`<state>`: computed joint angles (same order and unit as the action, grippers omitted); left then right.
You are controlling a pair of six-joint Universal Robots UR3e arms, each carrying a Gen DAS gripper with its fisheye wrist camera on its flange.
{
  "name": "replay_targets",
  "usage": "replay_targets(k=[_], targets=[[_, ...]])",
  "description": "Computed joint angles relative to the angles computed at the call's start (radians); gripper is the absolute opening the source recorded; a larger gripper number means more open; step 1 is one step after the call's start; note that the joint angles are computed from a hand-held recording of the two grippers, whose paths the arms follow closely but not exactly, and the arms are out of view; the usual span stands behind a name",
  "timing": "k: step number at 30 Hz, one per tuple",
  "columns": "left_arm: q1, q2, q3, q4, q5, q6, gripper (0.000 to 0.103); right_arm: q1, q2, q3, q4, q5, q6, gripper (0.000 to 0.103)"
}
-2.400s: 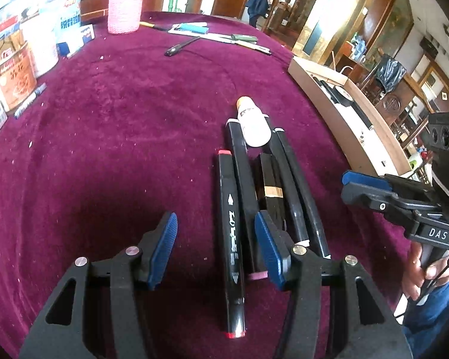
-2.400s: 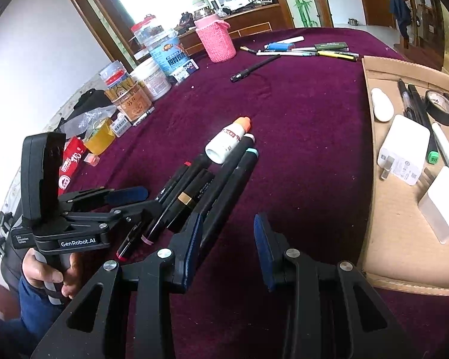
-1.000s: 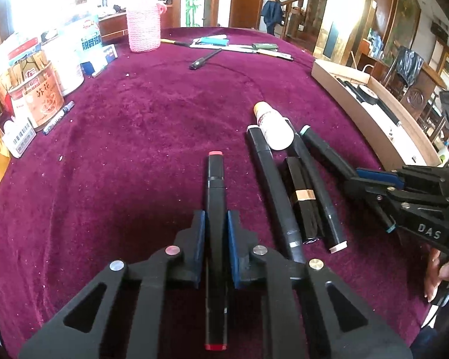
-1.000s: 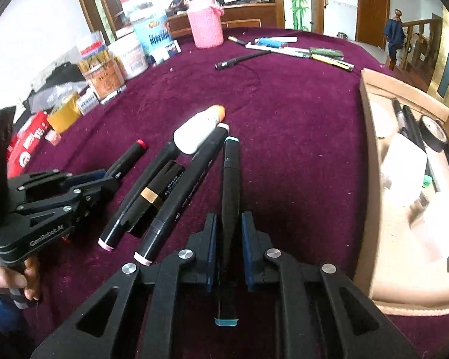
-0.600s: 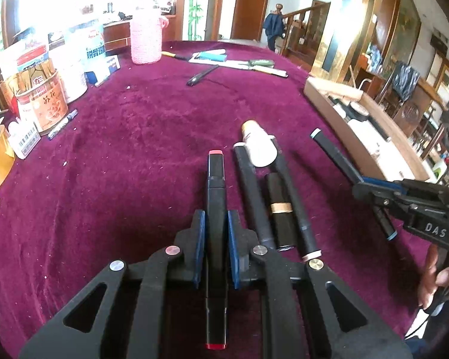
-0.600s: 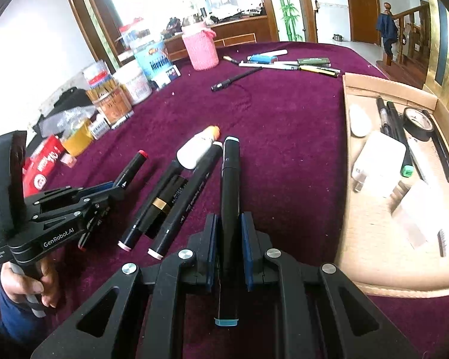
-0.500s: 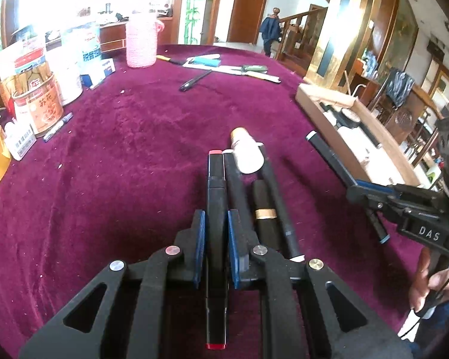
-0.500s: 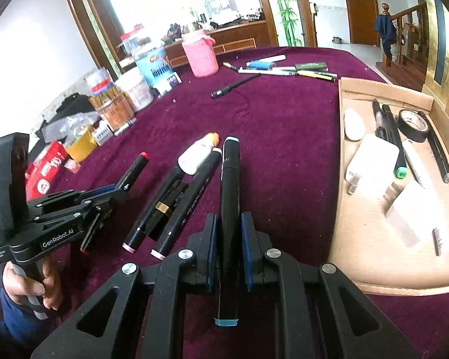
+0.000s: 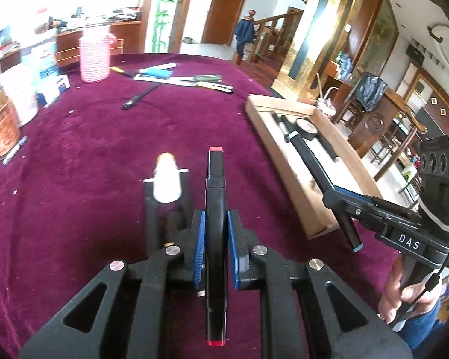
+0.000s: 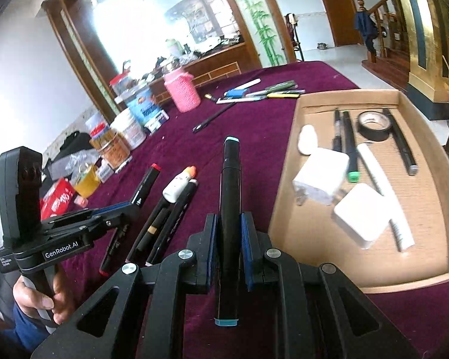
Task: Organize rigid objects
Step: 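Carry the red-ended marker in the left gripper and teal-ended marker in the right gripper over the box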
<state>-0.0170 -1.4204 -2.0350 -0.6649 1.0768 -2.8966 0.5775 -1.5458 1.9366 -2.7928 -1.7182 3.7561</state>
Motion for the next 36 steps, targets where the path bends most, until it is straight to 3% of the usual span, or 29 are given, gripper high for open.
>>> replay_targets(k=[21,36], targets=[[-0.340,-0.239,0.332,-0.030,0.118,-0.139,0.012,-0.224,-0.342,0.321,-0.077,0.111,-0.007,0.014],[-0.457,-0.526,0.677,-0.104,0.099,-0.264,0.012,-0.547,-0.634,0.452,0.128,0.263,-0.139,0.014]])
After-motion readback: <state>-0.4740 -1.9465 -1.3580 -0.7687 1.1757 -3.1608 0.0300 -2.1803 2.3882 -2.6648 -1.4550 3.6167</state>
